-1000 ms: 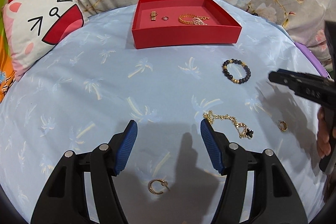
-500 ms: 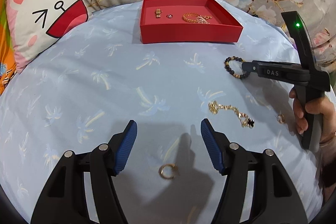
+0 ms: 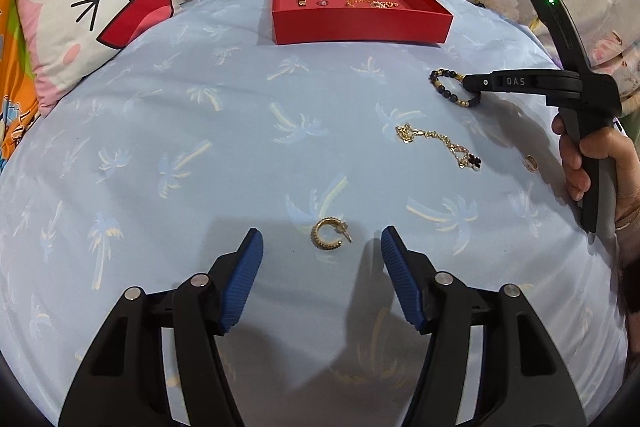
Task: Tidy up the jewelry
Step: 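Grasp the black-bead bracelet with the right tool while the left tool grasps the gold hoop earring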
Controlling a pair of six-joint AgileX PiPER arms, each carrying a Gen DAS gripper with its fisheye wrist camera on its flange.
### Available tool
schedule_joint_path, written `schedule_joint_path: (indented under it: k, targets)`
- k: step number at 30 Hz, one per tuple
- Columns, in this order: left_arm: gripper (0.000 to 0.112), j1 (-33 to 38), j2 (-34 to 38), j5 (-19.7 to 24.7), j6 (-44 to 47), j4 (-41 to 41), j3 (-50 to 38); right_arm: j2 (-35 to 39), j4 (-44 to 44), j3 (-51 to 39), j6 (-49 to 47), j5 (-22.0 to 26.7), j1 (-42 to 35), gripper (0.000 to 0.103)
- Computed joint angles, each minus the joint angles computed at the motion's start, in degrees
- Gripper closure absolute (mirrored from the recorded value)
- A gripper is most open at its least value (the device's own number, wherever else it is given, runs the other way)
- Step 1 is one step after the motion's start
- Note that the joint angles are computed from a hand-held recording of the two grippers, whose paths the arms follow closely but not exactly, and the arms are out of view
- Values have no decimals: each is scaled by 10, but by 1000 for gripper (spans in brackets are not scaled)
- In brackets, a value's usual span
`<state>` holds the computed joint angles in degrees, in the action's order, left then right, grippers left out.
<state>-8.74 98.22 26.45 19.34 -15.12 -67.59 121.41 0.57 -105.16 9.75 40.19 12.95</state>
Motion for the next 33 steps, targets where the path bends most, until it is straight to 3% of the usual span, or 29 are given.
schedule_joint_path:
  k: [7, 12, 33]
  targets:
    - [72, -19, 4, -31, -31, 43, 4, -9, 17, 14, -7, -6, -4, 96]
    - [94, -28, 5, -34, -30, 45, 4, -11, 21, 17, -10, -8, -4, 96]
    - [95, -26, 8, -21, 18, -10, -8, -42, 26, 43, -17, -30, -4, 96]
